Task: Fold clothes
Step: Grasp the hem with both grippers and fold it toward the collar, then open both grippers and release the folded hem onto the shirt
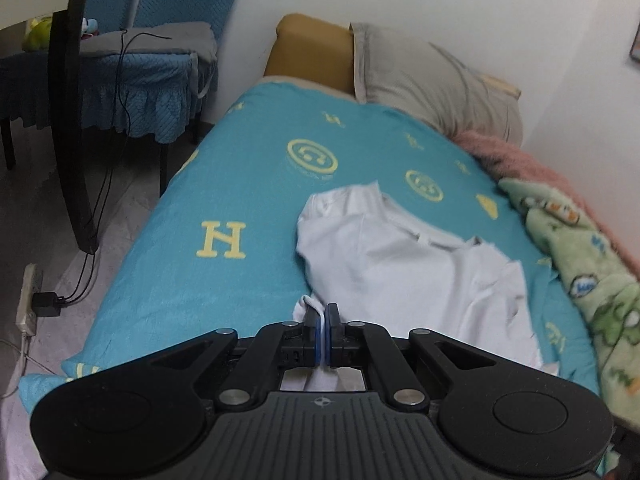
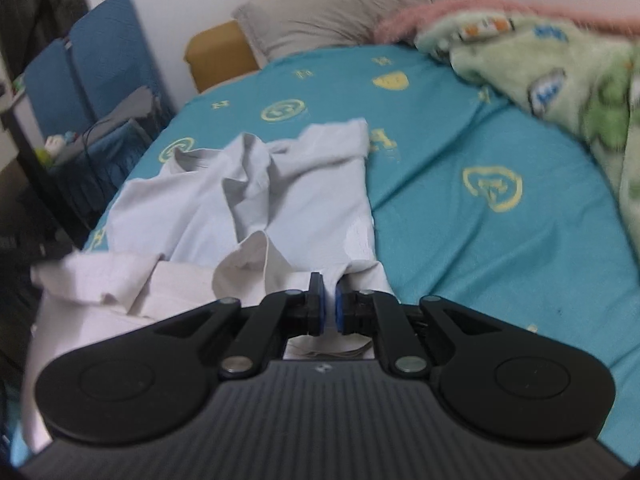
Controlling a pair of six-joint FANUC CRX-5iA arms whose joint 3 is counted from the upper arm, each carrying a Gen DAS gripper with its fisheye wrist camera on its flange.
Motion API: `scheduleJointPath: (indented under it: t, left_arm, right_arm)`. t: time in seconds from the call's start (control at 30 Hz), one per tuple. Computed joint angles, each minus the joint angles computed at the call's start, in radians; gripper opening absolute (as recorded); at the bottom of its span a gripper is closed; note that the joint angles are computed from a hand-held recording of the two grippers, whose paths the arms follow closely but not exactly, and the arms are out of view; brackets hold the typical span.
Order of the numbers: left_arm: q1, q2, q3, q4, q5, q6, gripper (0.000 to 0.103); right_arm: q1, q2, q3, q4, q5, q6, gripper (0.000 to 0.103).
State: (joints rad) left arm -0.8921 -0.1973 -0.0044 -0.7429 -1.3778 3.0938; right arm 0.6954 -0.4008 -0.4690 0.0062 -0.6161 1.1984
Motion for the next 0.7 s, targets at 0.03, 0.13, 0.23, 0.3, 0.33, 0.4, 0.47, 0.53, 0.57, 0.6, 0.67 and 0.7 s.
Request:
scheduleJointPath:
  t: [0.03,0.13,0.23,0.3,0.33,0.4,0.47,0.53,0.57,0.6,0.67,0.7]
  left_arm:
    - [-0.002,-0.001,-0.002,0.005,-0.002,-0.004,0.014]
    - [-0.051,0.009,0.022,-0.018,-0.044,-0.011,0.051]
    - [-0.127,0.034,0.070,-0.066,-0.114,-0.018,0.069]
    - [-0.181,0.052,0.104,-0.100,-0.164,-0.017,0.079]
    - [-0.217,0.062,0.124,-0.124,-0.197,-0.005,0.085]
    - [-0.287,0.088,0.160,-0.169,-0.264,-0.001,0.088]
    - [-0.347,0.113,0.195,-0.202,-0.326,-0.005,0.090]
    - [-0.403,0.132,0.223,-0.228,-0.379,0.018,0.094]
    - [-0.430,0.140,0.234,-0.241,-0.404,0.033,0.095]
    - [-0.457,0.149,0.246,-0.255,-0.431,0.044,0.097]
    - [-0.514,0.175,0.276,-0.293,-0.490,0.050,0.100]
    - [-0.542,0.186,0.286,-0.310,-0.512,0.049,0.102]
  right_arm:
    - [-0.006,0.005,0.007,-0.014,-0.006,-0.009,0.010]
    - [0.002,0.004,0.021,0.007,-0.032,-0.035,0.011]
    - [0.030,-0.019,0.023,0.062,-0.069,-0.084,0.013]
    - [0.055,-0.054,0.009,0.102,-0.080,-0.116,0.049]
    - [0.070,-0.078,-0.006,0.129,-0.078,-0.140,0.064]
    - [0.121,-0.146,-0.065,0.240,-0.055,-0.240,0.082]
    - [0.161,-0.197,-0.083,0.285,-0.076,-0.274,0.081]
    - [0.203,-0.244,-0.097,0.318,-0.112,-0.310,0.081]
    - [0.229,-0.271,-0.109,0.346,-0.128,-0.340,0.081]
    - [0.257,-0.299,-0.123,0.376,-0.144,-0.374,0.081]
    - [0.321,-0.357,-0.158,0.449,-0.175,-0.461,0.081]
    - [0.354,-0.384,-0.176,0.485,-0.195,-0.503,0.081]
